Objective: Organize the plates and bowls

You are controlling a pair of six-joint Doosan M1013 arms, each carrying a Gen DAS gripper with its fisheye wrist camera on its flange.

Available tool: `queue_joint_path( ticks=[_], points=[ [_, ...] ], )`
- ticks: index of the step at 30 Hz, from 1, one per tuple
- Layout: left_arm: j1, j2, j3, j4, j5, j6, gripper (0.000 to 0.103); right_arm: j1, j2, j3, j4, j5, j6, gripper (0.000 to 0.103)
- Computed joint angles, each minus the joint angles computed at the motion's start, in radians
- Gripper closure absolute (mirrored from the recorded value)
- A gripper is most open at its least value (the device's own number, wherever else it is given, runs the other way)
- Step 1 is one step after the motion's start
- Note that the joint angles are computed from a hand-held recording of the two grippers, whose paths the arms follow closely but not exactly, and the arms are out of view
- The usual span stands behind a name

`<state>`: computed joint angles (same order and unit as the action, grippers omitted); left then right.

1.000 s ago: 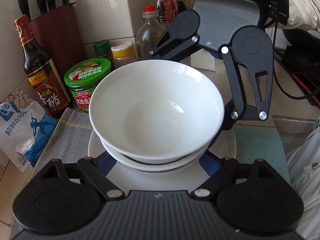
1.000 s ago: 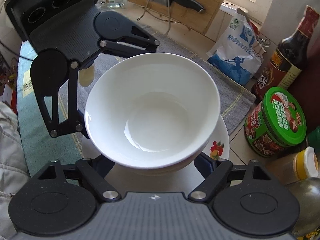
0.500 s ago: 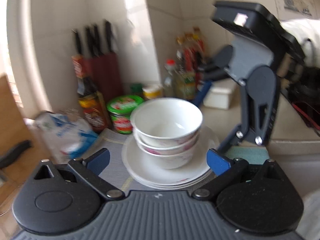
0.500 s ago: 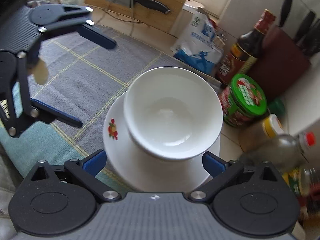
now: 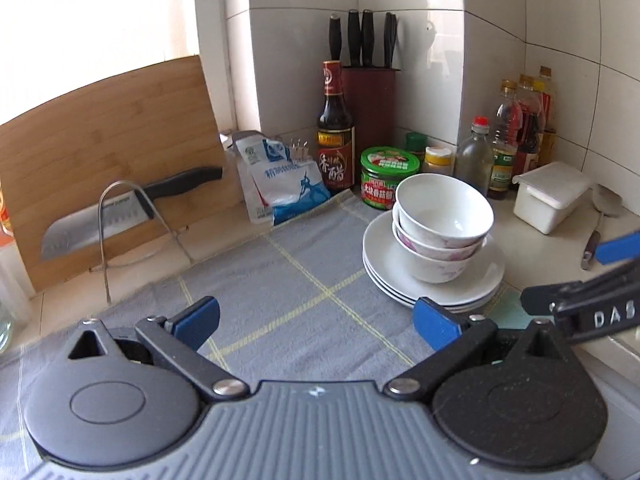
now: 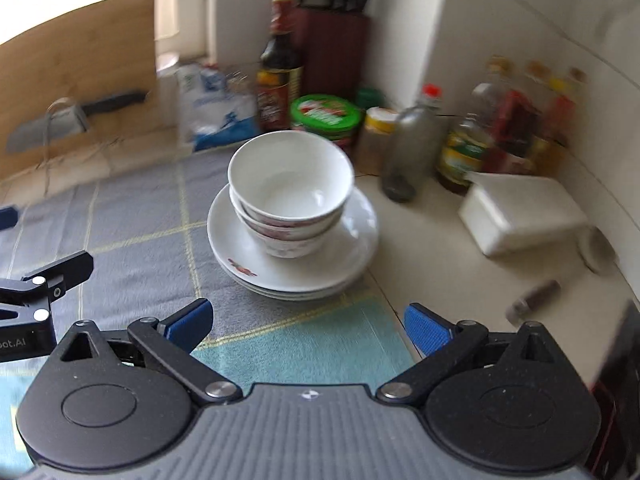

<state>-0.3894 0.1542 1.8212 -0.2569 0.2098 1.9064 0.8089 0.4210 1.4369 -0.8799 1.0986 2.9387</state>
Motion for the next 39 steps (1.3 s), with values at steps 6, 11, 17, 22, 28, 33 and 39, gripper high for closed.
queue_joint_path(
  ticks=[6, 11, 17, 22, 28, 33, 39],
  points=[
    [0.016, -0.012, 0.001, -0.045, 0.046, 0.008, 0.001, 0.039, -0.005, 0.008, -0.07, 0.043, 0.129, 0.0],
    [0.014, -0.024, 0.008, 0.013, 0.045, -0.063, 0.001, 0.05, -0.006, 0.007, -0.098, 0.047, 0.165, 0.0],
    [0.011, -0.028, 0.008, 0.038, 0.041, -0.087, 0.001, 0.058, -0.006, 0.005, -0.111, 0.039, 0.159, 0.0],
    [0.01, -0.03, 0.005, 0.048, 0.051, -0.092, 0.001, 0.06, -0.009, 0.008, -0.118, 0.032, 0.166, 0.0],
    [0.011, -0.034, 0.006, 0.03, 0.051, -0.076, 0.001, 0.065, -0.011, 0.01, -0.128, 0.033, 0.176, 0.0],
    [0.011, -0.039, 0.009, 0.015, 0.049, -0.064, 0.001, 0.067, -0.013, 0.012, -0.132, 0.032, 0.178, 0.0],
    [0.011, -0.044, 0.012, 0.002, 0.046, -0.046, 0.001, 0.069, -0.015, 0.014, -0.136, 0.036, 0.186, 0.0]
  ],
)
